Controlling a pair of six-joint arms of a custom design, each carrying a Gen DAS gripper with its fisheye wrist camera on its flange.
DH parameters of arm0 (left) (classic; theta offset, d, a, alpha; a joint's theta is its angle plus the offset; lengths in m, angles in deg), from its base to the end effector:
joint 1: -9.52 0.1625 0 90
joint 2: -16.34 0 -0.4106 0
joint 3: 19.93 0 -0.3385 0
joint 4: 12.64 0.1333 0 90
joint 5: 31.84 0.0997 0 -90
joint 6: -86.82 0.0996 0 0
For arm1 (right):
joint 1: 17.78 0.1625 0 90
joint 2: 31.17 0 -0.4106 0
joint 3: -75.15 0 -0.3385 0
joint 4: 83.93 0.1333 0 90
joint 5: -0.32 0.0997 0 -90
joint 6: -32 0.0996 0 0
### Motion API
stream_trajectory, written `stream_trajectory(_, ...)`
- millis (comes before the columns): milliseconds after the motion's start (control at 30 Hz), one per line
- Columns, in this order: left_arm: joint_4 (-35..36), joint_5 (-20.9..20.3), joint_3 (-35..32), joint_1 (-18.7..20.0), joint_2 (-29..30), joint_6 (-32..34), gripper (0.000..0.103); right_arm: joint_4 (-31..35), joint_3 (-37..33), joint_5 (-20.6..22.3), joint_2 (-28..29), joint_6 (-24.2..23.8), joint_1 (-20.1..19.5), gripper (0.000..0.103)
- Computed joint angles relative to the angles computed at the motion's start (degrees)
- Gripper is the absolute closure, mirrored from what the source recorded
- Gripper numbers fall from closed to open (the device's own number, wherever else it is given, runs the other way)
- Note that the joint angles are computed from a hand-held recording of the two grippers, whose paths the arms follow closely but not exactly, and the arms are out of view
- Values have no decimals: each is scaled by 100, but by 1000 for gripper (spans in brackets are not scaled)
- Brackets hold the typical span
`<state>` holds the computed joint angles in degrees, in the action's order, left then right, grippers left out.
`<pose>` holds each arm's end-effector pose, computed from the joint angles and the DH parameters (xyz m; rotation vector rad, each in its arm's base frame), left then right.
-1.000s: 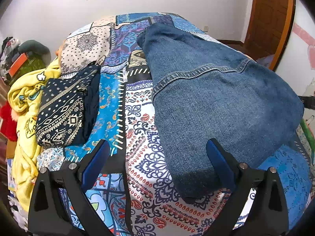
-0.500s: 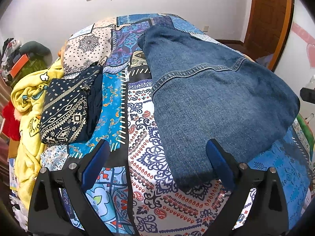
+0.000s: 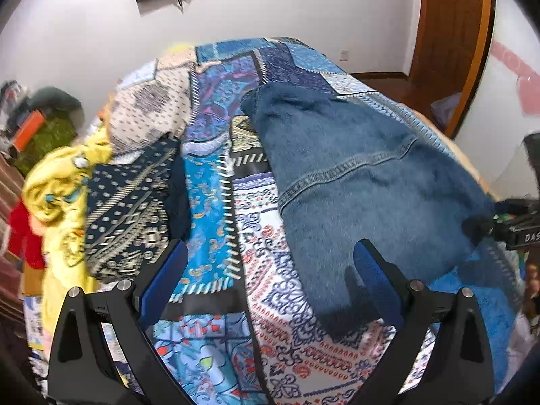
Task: Fold large clothes
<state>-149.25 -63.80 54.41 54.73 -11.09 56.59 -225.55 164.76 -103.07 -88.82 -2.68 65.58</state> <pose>-0.3351 -0.6468 0.0512 0.2853 2.2081 -0.7475 0.0363 -0.6419 0.2725 0.6197 -2.7154 0.3361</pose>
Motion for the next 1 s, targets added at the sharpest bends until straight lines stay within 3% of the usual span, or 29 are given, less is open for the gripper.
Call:
stream_trajectory(200, -59, -1277, -625, 447, 113, 260, 4, 352, -437, 304, 39, -139, 78, 16)
stream_trajectory(400, 123, -2416, -1330, 930, 444, 171, 4, 1713, -1676, 666, 720, 263, 79, 12)
stream_trajectory(533, 89, -3213, -1620, 1254, 595, 95, 4, 2380, -2514, 465, 1323, 594, 10, 12)
stream_trajectory(633, 11, -3726, -1777, 1459, 677, 48, 4, 3340, -3336, 794, 1762, 824, -170, 3)
stream_trajectory(833, -60, -4298, -2154, 1709, 927, 22, 4, 3836, -3857, 1222, 2095, 629, -246, 2)
stream_trajectory(1000, -109, -4402, -2281, 1721, 1040, -17, 3, 4035, -4115, 1416, 2285, 861, -228, 5)
